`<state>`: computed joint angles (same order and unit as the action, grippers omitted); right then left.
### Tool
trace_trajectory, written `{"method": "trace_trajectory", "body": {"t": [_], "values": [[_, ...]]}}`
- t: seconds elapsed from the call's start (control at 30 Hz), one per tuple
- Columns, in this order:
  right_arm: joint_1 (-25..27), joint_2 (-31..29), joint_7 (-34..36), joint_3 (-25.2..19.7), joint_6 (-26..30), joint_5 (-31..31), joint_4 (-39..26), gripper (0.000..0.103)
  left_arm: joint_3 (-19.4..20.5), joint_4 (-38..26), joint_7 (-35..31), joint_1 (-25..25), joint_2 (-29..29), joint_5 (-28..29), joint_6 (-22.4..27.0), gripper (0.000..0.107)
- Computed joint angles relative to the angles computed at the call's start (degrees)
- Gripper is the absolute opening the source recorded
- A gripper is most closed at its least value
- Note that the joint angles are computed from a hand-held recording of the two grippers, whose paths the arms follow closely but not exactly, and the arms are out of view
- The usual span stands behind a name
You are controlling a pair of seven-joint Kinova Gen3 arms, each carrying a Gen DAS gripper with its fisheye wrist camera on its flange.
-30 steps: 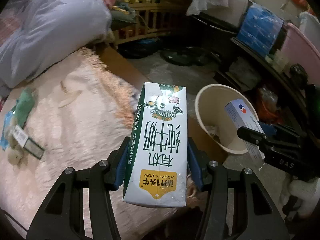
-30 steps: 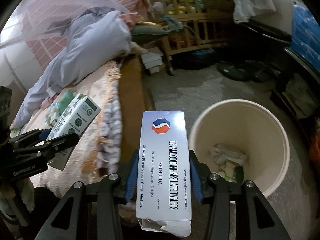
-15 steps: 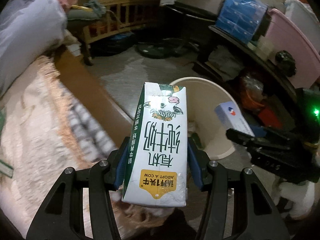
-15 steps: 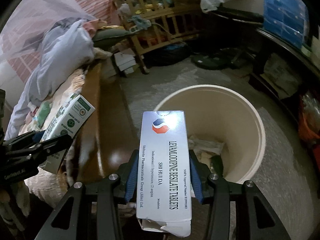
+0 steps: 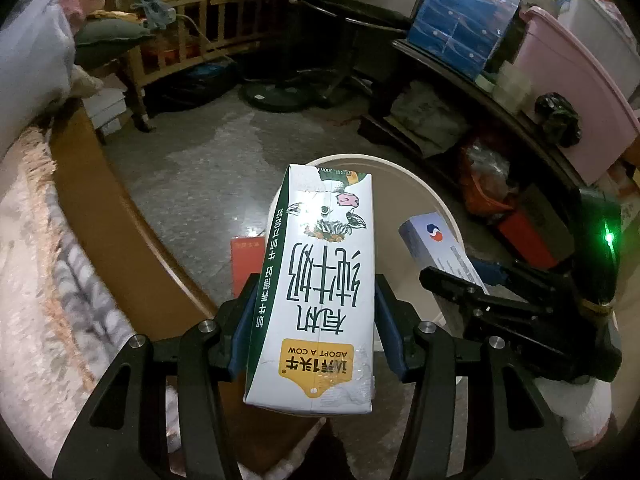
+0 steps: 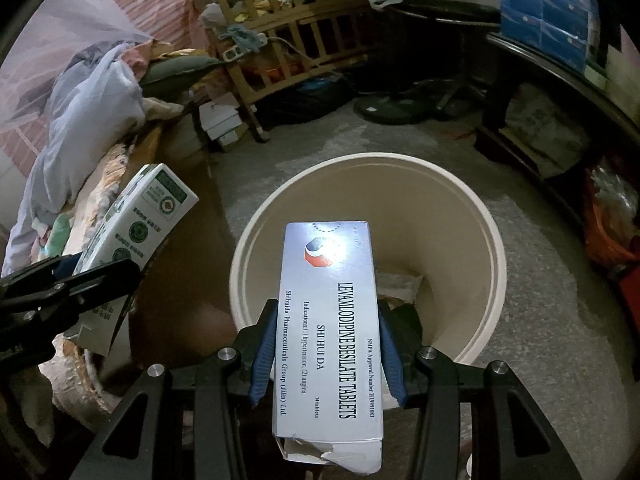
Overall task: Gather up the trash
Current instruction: 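Carry the carton and tablet box over the cream bucket and open both tools, then return both open tools to the remaining trash on the bed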
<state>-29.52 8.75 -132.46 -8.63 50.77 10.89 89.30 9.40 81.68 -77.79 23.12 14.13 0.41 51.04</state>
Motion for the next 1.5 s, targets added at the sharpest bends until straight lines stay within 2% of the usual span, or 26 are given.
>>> {"method": "trace_trajectory", "body": {"t": [0.2, 0.37, 0.47, 0.77, 1.03, 1.23, 1.5], "values": [[0.3, 0.8, -1.2, 0.9, 0.5, 1.5, -0.6, 0.045, 1.4, -1.2, -4.3, -2.6, 1.9, 6.7, -1.4, 0.053], [-0.1, 0.2, -5.4, 1.4, 0.4, 4.3, -0.3, 0.065, 1.3, -1.1, -5.7, -3.5, 1.6, 9.4, -1.8, 0.058], [0.1, 0.1, -5.1, 0.8, 0.6, 3.9, 0.0, 0.066, 1.0, -0.4, -5.9, -4.0, 0.8, 10.0, -1.2, 0.058], [-1.3, 1.1, -3.8, -0.4, 0.7, 1.8, 0.0, 0.066, -1.0, 4.0, -1.2, -2.5, -4.5, 2.0, -1.4, 0.058], [-5.1, 2.5, -3.7, -1.1, 1.8, 3.0, -3.8, 0.066, -1.6, 9.9, 2.2, -5.0, -11.1, -3.2, -2.5, 0.058], [-8.8, 5.3, -2.7, -1.7, 3.1, 3.6, -9.5, 0.067, -2.0, 13.6, 4.3, -8.3, -16.0, -6.3, -2.0, 0.058], [-14.0, 11.1, 1.9, -1.5, 5.7, 2.8, -19.4, 0.069, -3.6, 18.1, 3.5, -14.2, -21.8, -6.9, -1.3, 0.058]]}}
